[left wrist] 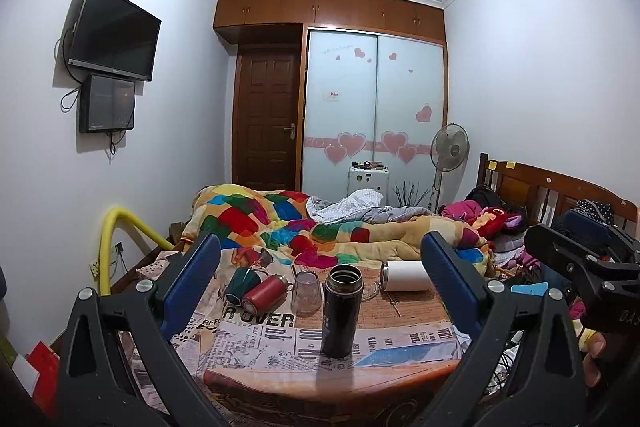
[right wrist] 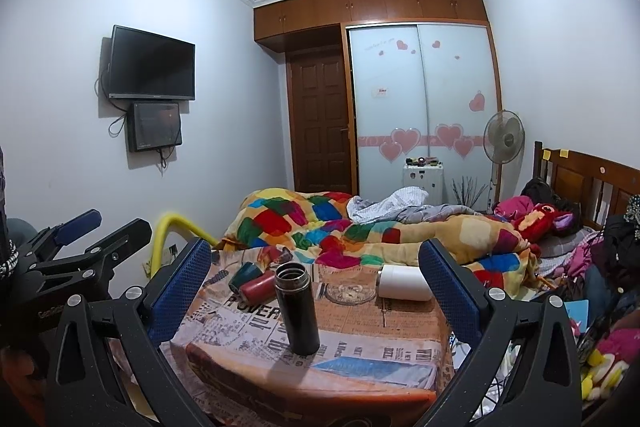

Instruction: Flip cup upright

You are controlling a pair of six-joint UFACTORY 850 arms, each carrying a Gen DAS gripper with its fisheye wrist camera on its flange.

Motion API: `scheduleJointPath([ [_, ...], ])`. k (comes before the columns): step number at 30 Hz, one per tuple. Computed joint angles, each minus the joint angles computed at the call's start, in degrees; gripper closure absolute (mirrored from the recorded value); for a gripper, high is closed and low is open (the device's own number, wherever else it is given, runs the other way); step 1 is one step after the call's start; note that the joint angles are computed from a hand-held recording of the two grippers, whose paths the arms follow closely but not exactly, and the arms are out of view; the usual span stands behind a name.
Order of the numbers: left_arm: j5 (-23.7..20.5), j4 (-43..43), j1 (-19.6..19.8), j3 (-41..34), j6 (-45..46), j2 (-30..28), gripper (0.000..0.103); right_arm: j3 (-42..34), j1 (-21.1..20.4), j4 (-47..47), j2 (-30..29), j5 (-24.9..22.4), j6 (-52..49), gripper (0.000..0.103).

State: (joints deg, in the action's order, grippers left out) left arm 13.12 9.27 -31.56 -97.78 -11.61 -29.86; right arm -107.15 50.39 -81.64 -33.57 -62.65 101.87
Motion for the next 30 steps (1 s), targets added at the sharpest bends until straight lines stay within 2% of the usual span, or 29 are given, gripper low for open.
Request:
scheduleJointPath([
  [30,0.1,2.1,-0.5,-0.8,-2.1,-0.6,0.002,-0.6,0.0,0.3,-0.4,-0.1,-0.5,0.000],
])
